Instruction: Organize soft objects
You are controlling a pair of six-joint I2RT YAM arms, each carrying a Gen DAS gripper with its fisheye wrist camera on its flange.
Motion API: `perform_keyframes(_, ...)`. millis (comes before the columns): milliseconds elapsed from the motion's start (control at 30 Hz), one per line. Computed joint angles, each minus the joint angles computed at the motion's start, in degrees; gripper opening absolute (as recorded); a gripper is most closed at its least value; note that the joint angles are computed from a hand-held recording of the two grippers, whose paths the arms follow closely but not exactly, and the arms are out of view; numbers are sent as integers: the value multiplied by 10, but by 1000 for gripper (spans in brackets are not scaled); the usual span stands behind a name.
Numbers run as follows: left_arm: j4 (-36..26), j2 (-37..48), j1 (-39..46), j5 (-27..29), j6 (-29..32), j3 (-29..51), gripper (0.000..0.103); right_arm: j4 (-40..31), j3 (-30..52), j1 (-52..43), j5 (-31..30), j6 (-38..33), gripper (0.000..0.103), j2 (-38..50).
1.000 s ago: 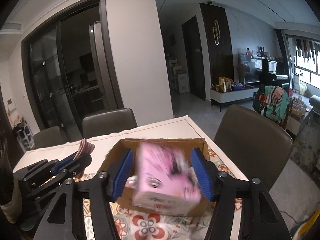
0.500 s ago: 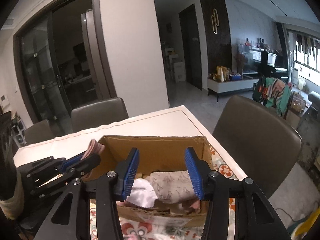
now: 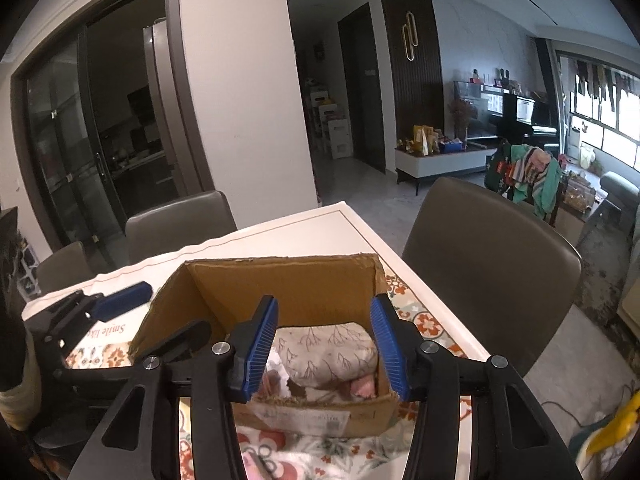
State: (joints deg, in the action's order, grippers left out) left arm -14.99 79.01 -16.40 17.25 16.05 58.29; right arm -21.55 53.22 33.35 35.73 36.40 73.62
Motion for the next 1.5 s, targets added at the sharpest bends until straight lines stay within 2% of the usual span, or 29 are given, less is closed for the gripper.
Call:
perform_keyframes(100,-4,-39,9,11,9,-24,79,-5,-7,10,6,7,51,-10)
perform_keyframes(233,-2,-71,20,19,9,-41,81,-23,-11,36,23,34,57,-26)
perform_keyframes(433,8,-148,52,37,15,-99,81,-66,0,102,81,84,65,-27)
perform_keyframes(767,2,-209,93,80,50,-166,81,-136,0,189,141,196,65,-17)
perform_keyframes(967,-13,-215,107,101,79,-201,81,-169,-28,230,156,296,65,-7)
perform_keyframes(1100,-17,-217,112,107,92,-223,81,-157,-50,239,129,320,65,5)
perform_keyframes(1267,-13,-204,117,111,113,-250,81,-170,-63,257,126,364,65,21)
perform_keyframes(1500,8,-145,105,103,141,-265,81,-184,-71,273,113,435,65,55)
